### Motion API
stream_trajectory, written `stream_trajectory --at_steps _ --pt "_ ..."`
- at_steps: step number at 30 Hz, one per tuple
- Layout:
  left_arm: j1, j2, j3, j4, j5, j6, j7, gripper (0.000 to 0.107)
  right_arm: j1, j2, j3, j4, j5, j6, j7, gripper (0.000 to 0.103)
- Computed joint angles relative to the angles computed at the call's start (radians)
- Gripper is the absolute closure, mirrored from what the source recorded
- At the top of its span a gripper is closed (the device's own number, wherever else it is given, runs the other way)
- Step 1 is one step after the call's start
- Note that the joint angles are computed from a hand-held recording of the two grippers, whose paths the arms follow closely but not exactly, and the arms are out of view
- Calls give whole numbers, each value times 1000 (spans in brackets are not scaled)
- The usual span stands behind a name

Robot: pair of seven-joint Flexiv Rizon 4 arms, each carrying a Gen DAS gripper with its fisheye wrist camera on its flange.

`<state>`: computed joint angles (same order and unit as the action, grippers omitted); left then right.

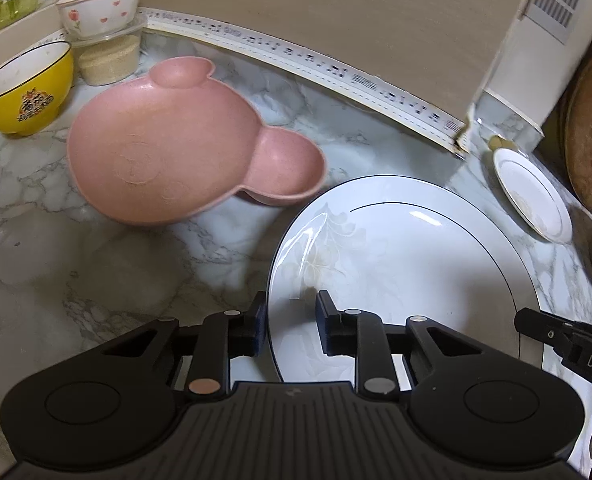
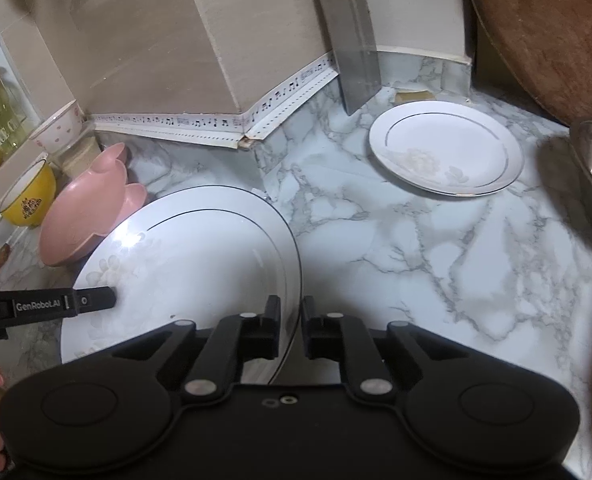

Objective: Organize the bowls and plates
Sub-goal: 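Lift the large plate with both tools and carry it toward the small white plate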

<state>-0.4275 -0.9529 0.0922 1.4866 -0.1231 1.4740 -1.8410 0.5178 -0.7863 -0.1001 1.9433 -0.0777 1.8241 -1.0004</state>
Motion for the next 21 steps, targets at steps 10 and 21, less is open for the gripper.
stream_trajectory --at_steps 10,21 --pt "-7 6 -78 -2 12 40 88 83 92 50 -113 132 116 70 -2 92" --pt "-76 -45 -90 -85 7 18 166 83 200 96 -217 279 312 139 -44 92"
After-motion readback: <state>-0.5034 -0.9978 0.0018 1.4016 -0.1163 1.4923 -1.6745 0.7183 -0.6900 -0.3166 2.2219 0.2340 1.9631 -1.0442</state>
